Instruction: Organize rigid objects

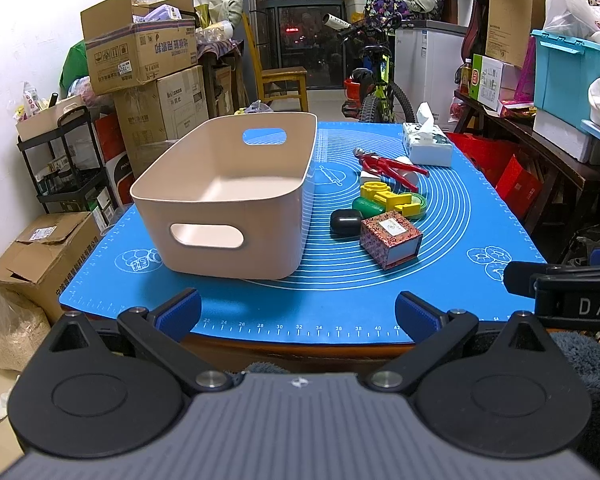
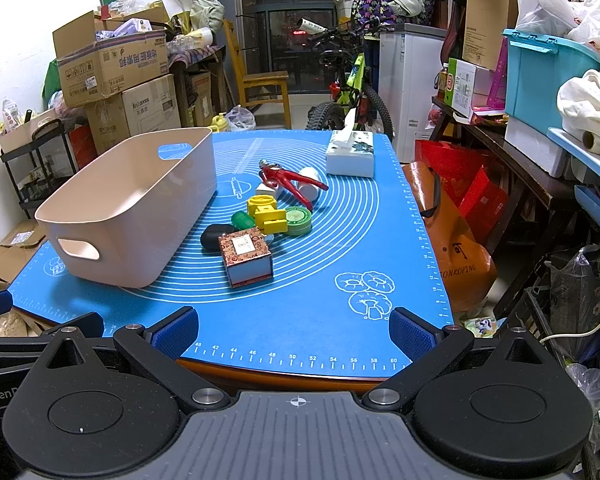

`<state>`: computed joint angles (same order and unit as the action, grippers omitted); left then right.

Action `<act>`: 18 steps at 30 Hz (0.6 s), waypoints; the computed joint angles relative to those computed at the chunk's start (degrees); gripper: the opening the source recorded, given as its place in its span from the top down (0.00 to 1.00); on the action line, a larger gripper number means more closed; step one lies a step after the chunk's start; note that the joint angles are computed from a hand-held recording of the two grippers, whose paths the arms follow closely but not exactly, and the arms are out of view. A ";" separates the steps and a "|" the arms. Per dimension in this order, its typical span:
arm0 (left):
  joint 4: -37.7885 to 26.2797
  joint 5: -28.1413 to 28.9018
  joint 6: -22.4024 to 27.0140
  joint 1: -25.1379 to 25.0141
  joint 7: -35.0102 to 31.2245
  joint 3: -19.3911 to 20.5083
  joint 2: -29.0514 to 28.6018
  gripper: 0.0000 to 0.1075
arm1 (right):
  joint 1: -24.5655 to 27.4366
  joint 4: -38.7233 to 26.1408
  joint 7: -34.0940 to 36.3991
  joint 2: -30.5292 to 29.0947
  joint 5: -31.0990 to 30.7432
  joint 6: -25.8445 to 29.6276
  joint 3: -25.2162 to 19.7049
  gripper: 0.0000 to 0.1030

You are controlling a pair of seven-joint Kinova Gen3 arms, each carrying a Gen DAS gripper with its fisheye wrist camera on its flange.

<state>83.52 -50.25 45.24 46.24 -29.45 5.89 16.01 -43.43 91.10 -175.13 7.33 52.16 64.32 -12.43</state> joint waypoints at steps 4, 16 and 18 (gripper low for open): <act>0.05 -0.08 -0.04 0.00 0.06 -0.01 0.00 0.05 | -0.01 -0.03 0.03 0.03 0.02 0.00 0.01 0.02; 0.92 -0.20 -0.82 -0.46 0.33 0.06 -0.12 0.05 | -0.51 -0.74 0.05 0.28 0.52 0.74 -0.02 0.02; 0.08 1.12 -0.66 -1.05 -1.18 0.46 -0.02 0.05 | -0.67 -0.14 -0.34 -0.18 0.91 0.57 -0.09 0.02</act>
